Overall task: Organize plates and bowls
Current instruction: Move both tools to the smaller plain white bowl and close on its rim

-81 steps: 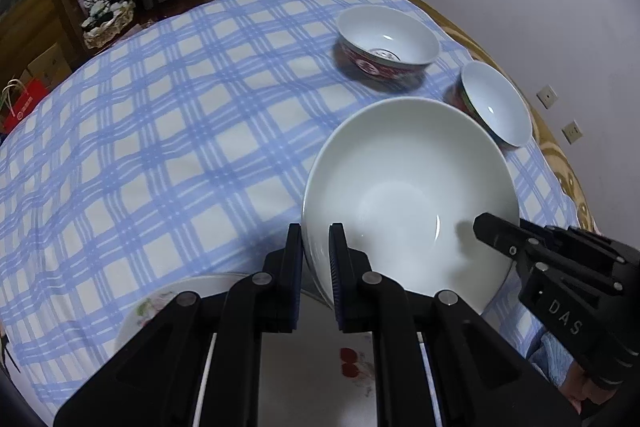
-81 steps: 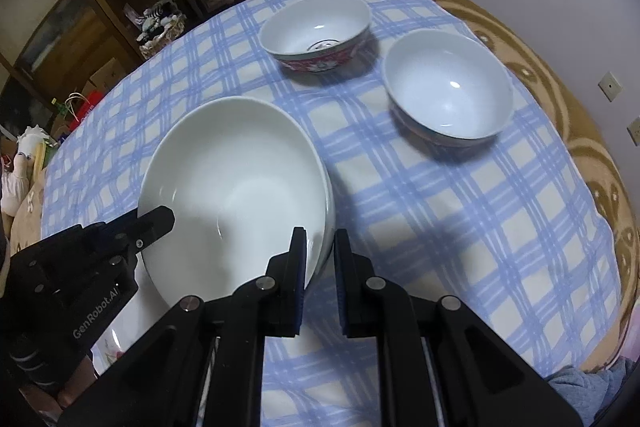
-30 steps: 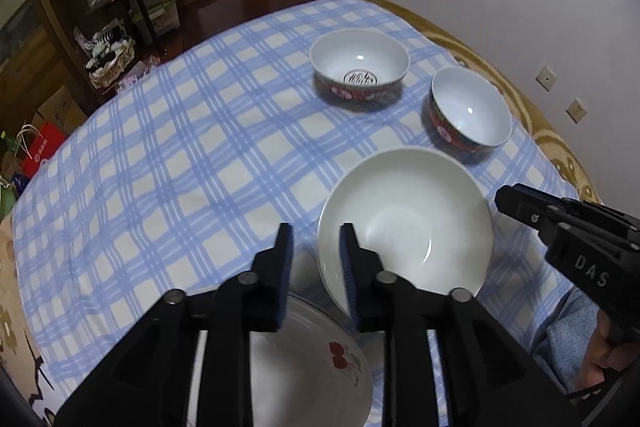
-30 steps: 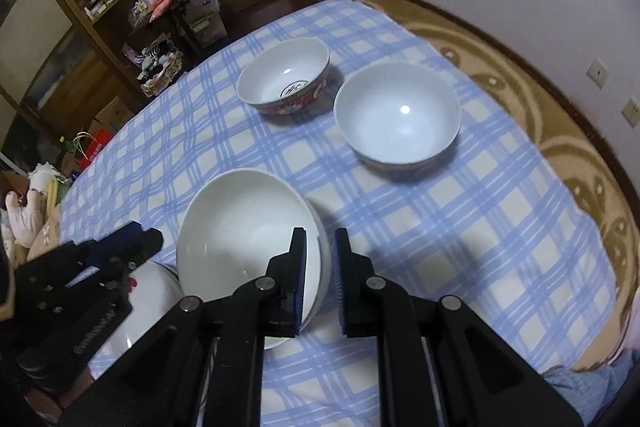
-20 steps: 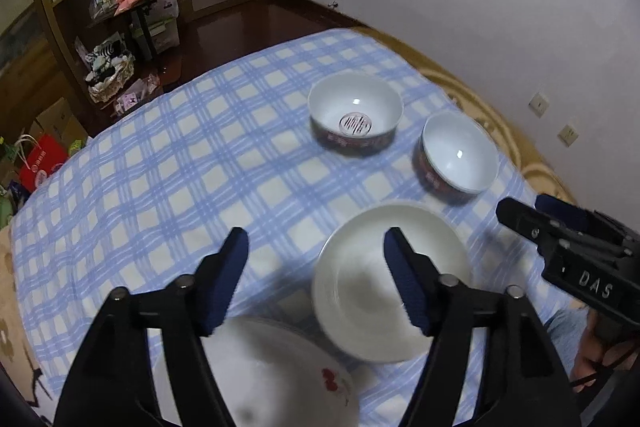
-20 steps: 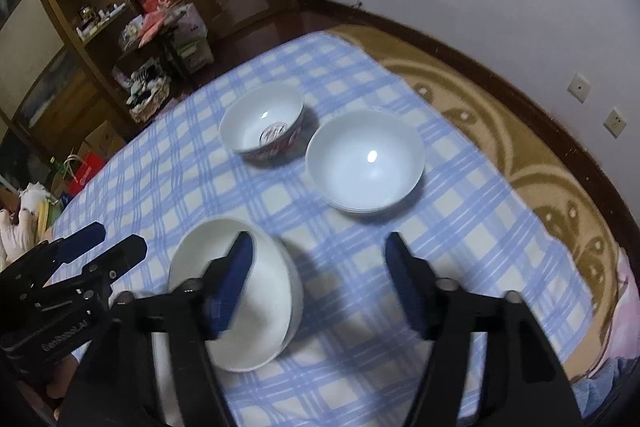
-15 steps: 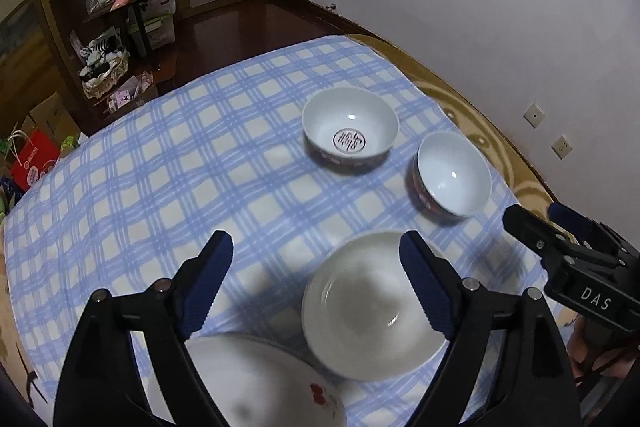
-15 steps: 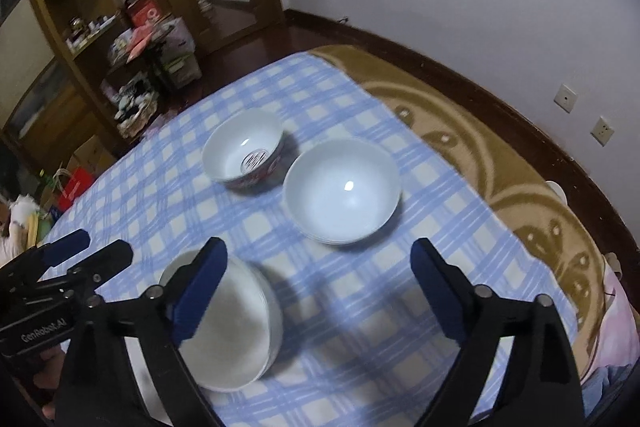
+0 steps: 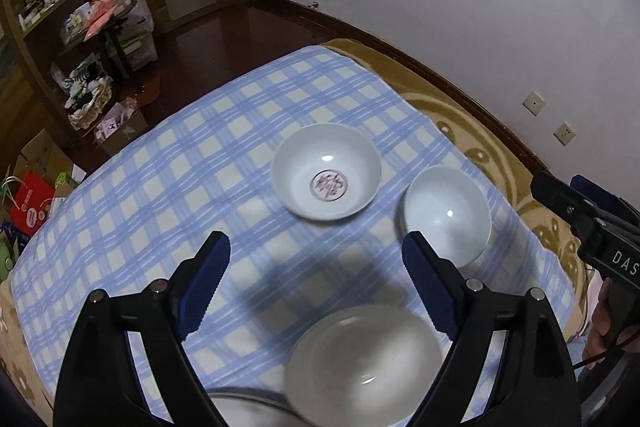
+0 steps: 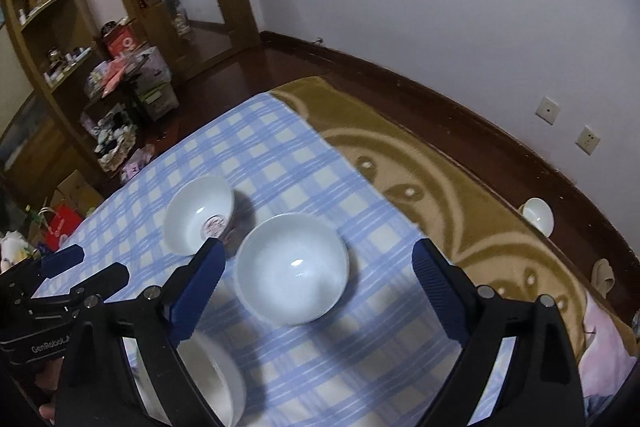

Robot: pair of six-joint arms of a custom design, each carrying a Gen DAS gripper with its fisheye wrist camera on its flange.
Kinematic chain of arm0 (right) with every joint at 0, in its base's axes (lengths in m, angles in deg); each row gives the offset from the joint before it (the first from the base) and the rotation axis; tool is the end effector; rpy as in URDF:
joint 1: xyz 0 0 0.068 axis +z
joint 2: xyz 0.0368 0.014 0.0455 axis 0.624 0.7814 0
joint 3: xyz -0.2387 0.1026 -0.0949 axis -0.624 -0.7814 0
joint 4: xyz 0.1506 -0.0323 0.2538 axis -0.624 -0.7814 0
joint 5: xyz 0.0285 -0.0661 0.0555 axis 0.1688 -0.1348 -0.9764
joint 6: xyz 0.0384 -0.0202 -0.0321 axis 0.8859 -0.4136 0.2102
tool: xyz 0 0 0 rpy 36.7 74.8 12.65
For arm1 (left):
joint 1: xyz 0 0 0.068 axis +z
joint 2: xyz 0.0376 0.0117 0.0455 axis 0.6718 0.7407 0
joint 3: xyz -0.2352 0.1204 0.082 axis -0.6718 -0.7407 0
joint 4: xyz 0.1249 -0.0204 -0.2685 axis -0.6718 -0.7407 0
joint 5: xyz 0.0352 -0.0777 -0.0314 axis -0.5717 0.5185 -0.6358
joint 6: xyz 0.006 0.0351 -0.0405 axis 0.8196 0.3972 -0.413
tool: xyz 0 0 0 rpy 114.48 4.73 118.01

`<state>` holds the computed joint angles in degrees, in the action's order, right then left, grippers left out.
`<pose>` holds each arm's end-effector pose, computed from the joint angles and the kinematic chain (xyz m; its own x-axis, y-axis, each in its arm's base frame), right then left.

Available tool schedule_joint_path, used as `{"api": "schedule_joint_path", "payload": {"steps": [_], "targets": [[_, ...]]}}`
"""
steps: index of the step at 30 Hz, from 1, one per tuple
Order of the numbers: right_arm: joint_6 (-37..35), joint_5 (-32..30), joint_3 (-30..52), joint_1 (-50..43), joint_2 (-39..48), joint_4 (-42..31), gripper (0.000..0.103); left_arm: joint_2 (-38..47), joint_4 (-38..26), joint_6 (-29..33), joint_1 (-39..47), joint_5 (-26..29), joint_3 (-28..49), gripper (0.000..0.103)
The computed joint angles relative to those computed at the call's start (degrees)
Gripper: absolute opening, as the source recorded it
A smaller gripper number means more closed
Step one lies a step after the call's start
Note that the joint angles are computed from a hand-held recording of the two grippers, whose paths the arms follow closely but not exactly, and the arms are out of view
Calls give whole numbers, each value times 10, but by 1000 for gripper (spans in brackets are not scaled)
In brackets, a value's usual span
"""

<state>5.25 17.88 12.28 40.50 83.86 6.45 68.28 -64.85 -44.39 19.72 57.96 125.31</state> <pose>0.2495 0.0054 0.2148 -0.7536 0.2730 -0.5980 0.2525 0.9601 0.1202 0.3162 -0.1312 0.2305 -0.8187 0.2388 -0.5222 0.3107 0.9490 -0.0531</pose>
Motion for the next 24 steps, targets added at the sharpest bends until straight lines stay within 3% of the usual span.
{"api": "schedule_joint_path", "payload": {"steps": [7, 24], "targets": [[-30, -5, -1, -41, 40, 31, 98, 70, 15, -17, -41, -16, 45, 87], [-59, 2, -32, -62, 111, 99, 98, 150, 60, -38, -102, -29, 53, 87]]}}
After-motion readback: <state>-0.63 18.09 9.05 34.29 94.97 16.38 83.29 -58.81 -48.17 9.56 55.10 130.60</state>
